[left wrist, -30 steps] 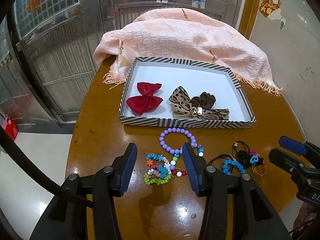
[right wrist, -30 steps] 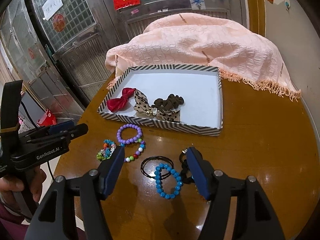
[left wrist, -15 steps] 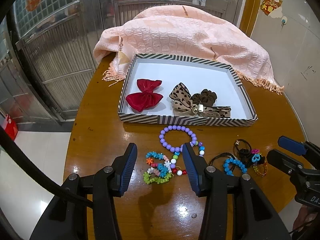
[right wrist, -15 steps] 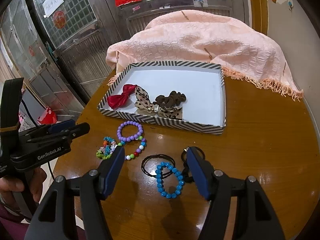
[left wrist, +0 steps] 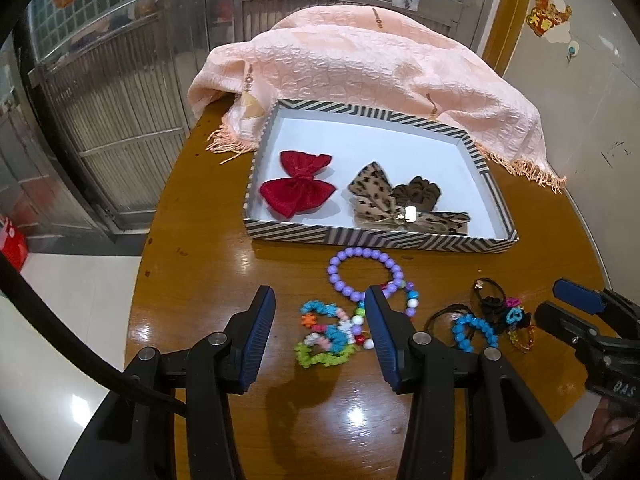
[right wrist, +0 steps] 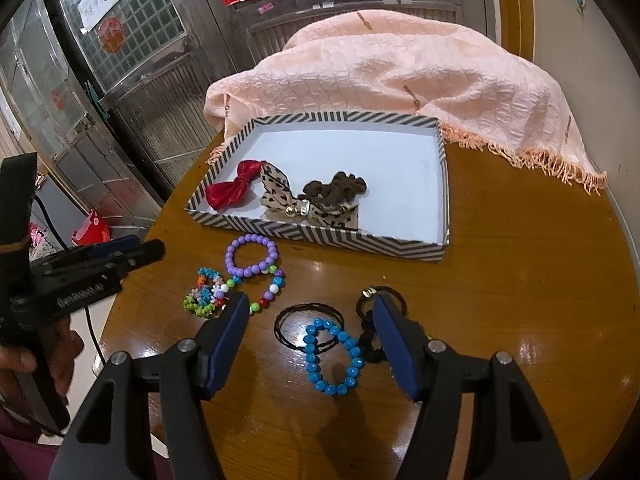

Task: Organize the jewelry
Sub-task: 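Move both tools back toward the remaining bracelets, then grasp the purple bead bracelet with the left tool while the right tool grasps a black hair tie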

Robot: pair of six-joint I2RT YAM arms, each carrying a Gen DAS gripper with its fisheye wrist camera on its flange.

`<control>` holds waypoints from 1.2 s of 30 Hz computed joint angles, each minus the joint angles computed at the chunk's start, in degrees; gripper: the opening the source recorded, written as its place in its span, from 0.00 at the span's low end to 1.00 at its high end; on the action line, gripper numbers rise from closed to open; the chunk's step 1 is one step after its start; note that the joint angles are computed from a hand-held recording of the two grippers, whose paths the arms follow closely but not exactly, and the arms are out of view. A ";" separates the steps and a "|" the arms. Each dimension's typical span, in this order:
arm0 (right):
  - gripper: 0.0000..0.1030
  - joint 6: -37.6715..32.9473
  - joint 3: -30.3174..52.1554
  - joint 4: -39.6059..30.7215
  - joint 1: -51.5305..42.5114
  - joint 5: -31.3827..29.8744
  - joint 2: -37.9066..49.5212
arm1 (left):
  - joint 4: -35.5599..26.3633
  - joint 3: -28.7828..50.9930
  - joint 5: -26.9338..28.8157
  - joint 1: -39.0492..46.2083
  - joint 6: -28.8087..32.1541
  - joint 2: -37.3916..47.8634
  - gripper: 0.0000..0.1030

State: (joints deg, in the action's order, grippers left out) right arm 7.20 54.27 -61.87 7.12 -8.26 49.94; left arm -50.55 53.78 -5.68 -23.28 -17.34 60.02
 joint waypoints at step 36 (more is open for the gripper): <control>0.37 -16.25 -6.62 12.28 -13.07 0.82 17.85 | 7.26 6.77 5.07 2.40 -2.13 27.22 0.37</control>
State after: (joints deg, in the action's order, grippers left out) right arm -9.05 47.65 -49.59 -5.95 -7.44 67.79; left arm -43.28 60.54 -0.61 -20.88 -19.47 87.24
